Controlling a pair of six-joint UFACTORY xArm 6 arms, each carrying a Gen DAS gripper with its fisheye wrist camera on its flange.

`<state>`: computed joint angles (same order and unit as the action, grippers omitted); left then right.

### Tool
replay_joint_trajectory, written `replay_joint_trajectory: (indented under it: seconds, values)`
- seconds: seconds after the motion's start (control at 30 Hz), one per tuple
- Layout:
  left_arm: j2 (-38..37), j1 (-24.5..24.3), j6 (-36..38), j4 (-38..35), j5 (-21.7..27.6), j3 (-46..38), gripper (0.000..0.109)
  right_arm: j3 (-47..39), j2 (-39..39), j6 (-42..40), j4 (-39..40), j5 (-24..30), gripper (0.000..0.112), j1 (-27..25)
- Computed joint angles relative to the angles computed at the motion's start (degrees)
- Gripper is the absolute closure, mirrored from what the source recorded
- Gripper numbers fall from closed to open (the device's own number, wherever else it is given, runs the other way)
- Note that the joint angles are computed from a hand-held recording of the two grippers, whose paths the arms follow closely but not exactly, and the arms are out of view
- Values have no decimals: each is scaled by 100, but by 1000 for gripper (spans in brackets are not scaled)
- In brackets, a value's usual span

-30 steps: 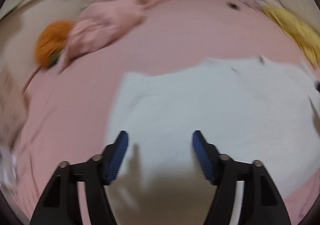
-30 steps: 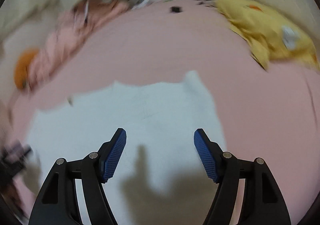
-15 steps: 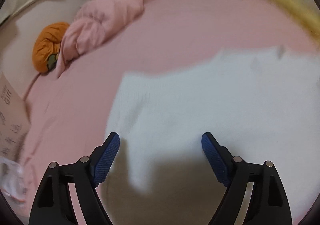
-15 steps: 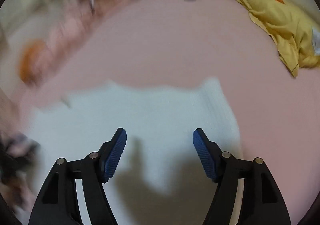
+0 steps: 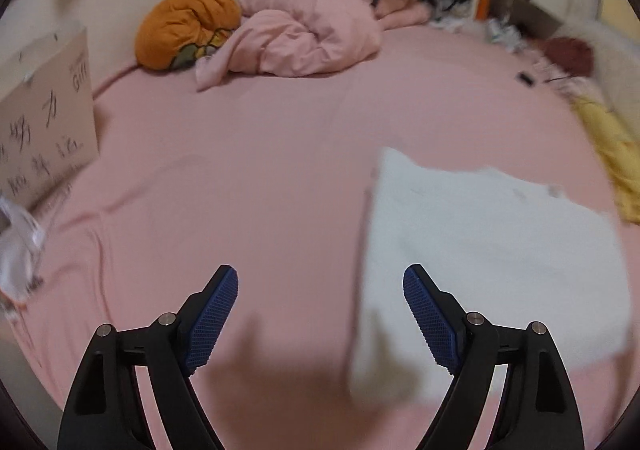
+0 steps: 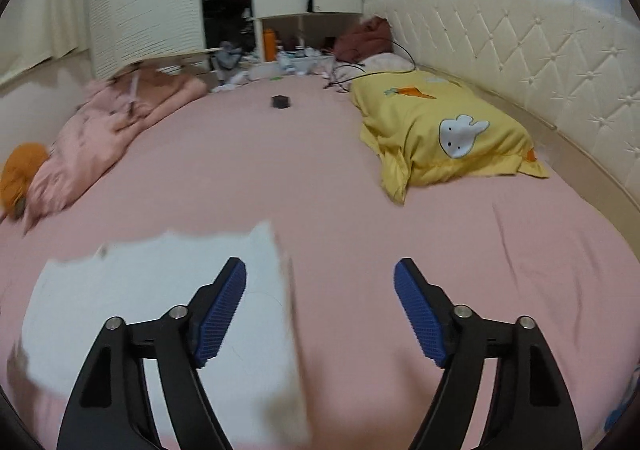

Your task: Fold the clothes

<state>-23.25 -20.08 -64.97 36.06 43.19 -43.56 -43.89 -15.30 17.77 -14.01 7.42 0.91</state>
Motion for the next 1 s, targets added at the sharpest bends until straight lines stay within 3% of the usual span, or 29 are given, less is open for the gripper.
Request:
replay_joint_trajectory:
  seconds: [0.1, 0.17, 0.27, 0.33, 0.43, 0.53, 0.73, 1.0]
  values:
    - [-553, -681, -281, -130, 100, 544, 19, 1219, -1104, 486, -268, -62, 33, 213]
    - [-702, -1120, -624, -244, 30, 925, 19, 1810, -1721, 315, 105, 359, 33, 556]
    - [-831, -1780, -1555, -127, -93, 1420, 19, 2364, -2456, -286, 1345, 1296, 33, 1223]
    - [-910, -2182, -2221, 34, -193, 1725, 19, 2552, -2850, -361, 1527, 1588, 33, 1525]
    - [-693, -2375, -2009, -301, -184, 1581, 19, 2749, -3372, 137, 665, 1518, 33, 1791]
    - [-679, -2596, -2321, 99, -30, 1465, 19, 2817, -3570, 532, 7, 1381, 33, 1735]
    - [-495, -3004, -2523, 537, 438, 1166, 19, 2929, -3933, 881, -327, 1646, 33, 1766]
    - [-645, -2990, -2322, 440, 520, 1183, 19, 2978, -4065, 909, -522, 1636, 33, 1838]
